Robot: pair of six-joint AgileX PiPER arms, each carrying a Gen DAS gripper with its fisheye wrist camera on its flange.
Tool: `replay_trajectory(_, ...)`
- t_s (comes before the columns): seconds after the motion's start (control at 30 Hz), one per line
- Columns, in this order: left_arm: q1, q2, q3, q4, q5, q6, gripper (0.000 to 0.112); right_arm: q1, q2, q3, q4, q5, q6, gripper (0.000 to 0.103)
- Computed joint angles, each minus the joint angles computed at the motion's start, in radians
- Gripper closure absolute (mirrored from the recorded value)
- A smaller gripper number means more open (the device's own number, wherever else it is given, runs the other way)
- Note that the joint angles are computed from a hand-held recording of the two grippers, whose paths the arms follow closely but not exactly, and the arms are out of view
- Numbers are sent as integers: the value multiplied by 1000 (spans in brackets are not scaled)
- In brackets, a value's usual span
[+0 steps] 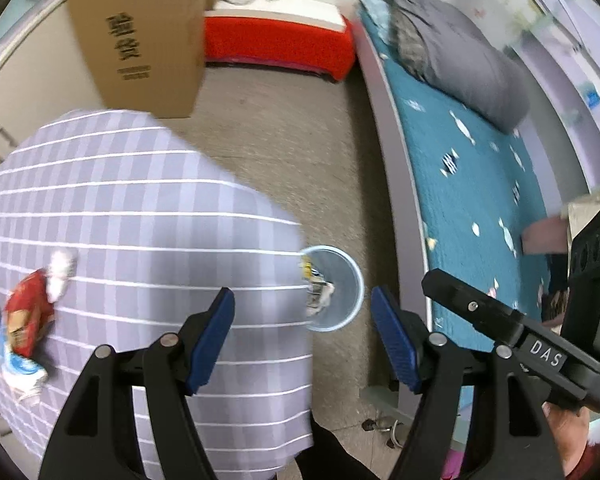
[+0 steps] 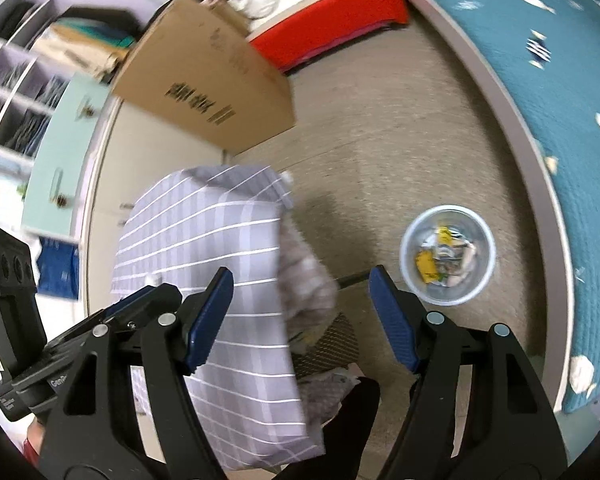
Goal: Collect trash
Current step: 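Move both open tools back over the table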
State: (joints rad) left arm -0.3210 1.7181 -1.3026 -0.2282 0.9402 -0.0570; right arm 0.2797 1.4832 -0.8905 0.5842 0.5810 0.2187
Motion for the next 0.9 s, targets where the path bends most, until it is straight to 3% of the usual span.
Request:
replay_trajectory(0.23,342,-94,83,-32,27,174,43,251,207,-254,-111,-21,202,33)
replay_trajectory(0.5,738,21,-21,-39,83,344,43,439,482,-625,-271,61,414,34)
replay_trajectory(0.67,880,147,-128,8,111,397,43,512,666,-904,-362,160,542,34)
replay_trajectory(0.9,966,317,-272,41,173,469,43,552,872,-1243,-434,317,684,34)
